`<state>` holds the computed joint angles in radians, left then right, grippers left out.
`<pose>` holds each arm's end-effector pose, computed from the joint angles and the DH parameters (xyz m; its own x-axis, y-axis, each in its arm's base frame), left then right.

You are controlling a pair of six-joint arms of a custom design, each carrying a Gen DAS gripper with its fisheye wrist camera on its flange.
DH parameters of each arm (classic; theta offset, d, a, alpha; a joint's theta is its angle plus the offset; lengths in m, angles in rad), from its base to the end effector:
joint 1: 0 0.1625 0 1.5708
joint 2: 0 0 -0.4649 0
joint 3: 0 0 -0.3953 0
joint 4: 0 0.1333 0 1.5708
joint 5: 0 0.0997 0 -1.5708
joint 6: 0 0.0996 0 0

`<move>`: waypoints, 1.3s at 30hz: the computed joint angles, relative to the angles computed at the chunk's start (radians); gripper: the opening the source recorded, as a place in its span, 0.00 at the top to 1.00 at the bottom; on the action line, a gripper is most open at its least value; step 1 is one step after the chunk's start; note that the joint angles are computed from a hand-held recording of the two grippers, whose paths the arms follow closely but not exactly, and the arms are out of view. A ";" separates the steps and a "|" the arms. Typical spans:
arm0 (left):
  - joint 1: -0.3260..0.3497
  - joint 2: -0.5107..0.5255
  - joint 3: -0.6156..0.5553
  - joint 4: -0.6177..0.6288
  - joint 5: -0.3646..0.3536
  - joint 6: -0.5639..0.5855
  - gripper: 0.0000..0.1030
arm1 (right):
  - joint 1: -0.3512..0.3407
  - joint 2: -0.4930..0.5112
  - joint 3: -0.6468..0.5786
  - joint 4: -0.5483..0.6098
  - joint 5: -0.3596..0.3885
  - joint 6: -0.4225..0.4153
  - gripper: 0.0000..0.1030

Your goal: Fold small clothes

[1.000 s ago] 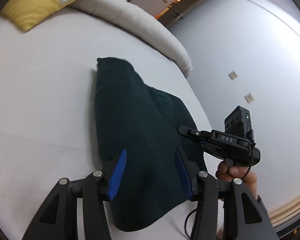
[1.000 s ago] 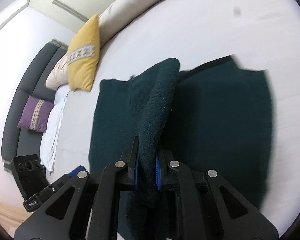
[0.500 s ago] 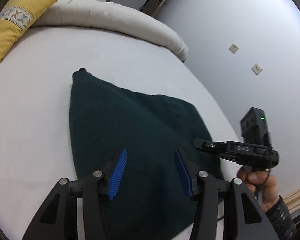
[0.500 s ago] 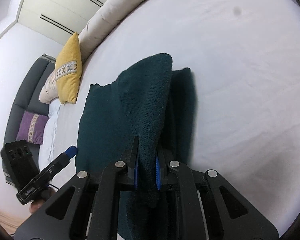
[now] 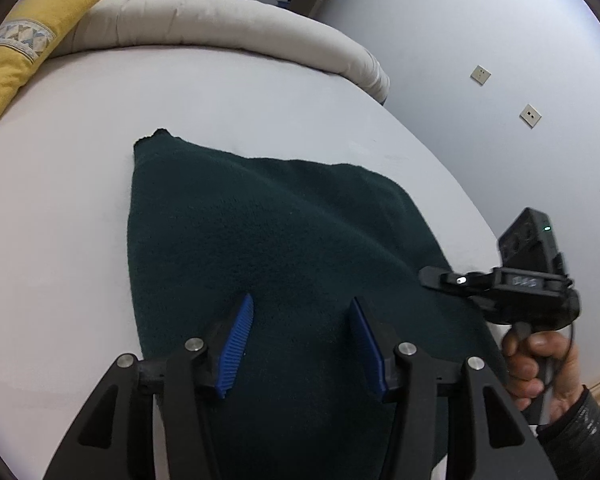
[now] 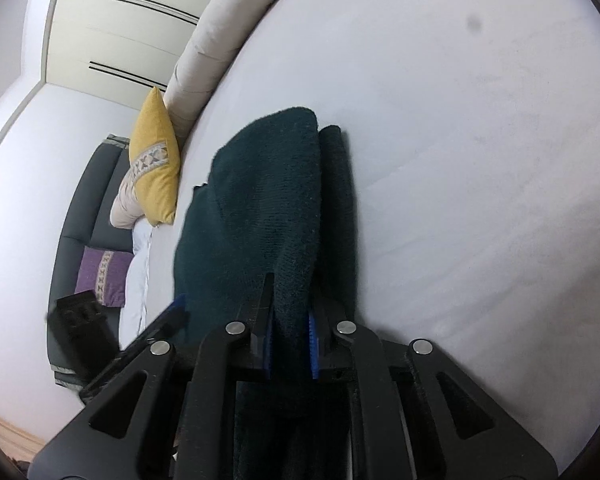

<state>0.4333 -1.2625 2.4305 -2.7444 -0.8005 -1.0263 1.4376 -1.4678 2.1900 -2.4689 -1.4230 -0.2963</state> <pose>-0.2744 -0.3502 0.1709 -0.9343 -0.0226 -0.3559 0.2093 0.7733 -0.5985 0.0856 -0.4754 0.2841 -0.9791 -0.1837 -0.0876 -0.1622 0.9642 -0.2097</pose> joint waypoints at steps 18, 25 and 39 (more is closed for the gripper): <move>0.006 0.004 -0.004 0.015 -0.008 0.025 0.49 | -0.026 -0.210 0.197 -0.004 -0.059 -0.122 1.00; -0.058 -0.065 -0.055 0.199 0.083 -0.061 0.55 | 0.108 -0.246 0.115 0.033 -0.109 -0.089 0.92; 0.152 0.073 -0.153 0.131 0.054 0.143 0.50 | 0.149 0.170 -0.113 -0.015 -0.049 0.115 1.00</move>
<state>0.5853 -1.1894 2.2772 -2.6139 -0.7467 -0.8834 1.5865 -1.2981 2.0773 -2.4843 -1.4719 -0.1813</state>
